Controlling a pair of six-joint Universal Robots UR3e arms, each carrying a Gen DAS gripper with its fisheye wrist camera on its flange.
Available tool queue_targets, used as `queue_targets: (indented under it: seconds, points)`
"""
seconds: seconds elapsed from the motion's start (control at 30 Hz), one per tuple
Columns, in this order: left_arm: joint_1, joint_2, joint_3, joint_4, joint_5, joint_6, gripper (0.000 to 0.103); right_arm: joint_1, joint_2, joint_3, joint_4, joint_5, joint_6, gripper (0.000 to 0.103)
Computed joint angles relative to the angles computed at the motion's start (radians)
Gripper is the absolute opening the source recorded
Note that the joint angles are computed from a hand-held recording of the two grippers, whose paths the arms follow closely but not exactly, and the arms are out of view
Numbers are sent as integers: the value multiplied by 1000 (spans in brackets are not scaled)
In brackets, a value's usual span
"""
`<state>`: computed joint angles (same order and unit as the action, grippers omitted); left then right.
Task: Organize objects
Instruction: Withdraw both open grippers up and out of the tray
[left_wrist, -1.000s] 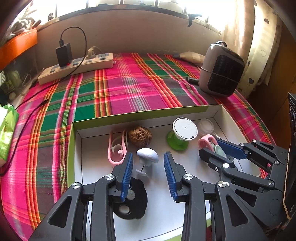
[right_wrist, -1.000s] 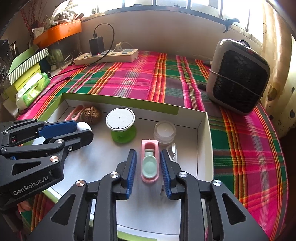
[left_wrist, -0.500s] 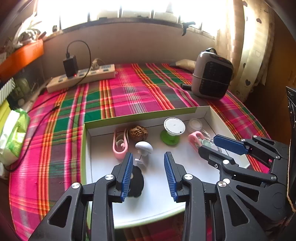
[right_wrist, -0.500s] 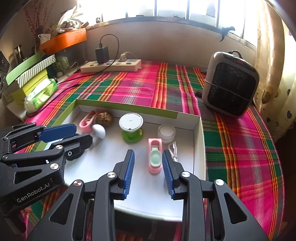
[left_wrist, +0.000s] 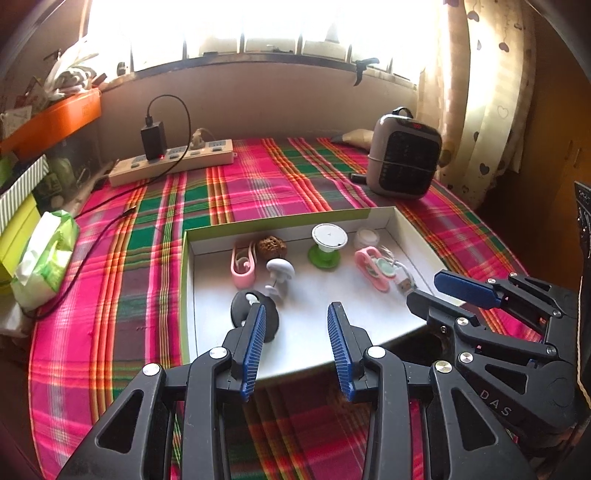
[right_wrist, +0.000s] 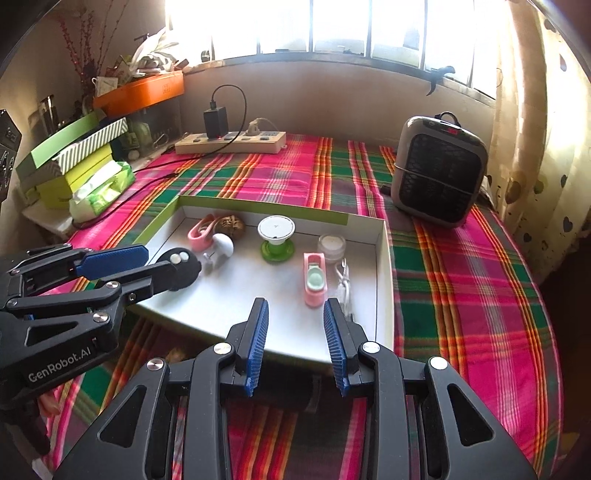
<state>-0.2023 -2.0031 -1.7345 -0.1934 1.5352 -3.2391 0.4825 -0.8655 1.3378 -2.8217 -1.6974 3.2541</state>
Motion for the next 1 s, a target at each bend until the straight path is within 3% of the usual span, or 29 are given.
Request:
queue_targets:
  seconds: [0.37, 0.6, 0.73, 1.0]
  points:
    - [-12, 79, -161, 90, -1, -21, 33, 7, -104, 205, -111, 4, 16, 33]
    - [9, 108, -243, 131, -62, -28, 34, 0, -140, 295, -150, 9, 32, 37]
    - [15, 103, -262, 137, -115, -24, 39, -5, -153, 339, -172, 22, 36, 41]
    - [-2, 49, -217, 101, -122, -31, 40, -19, -169, 391, -190, 38, 43, 41]
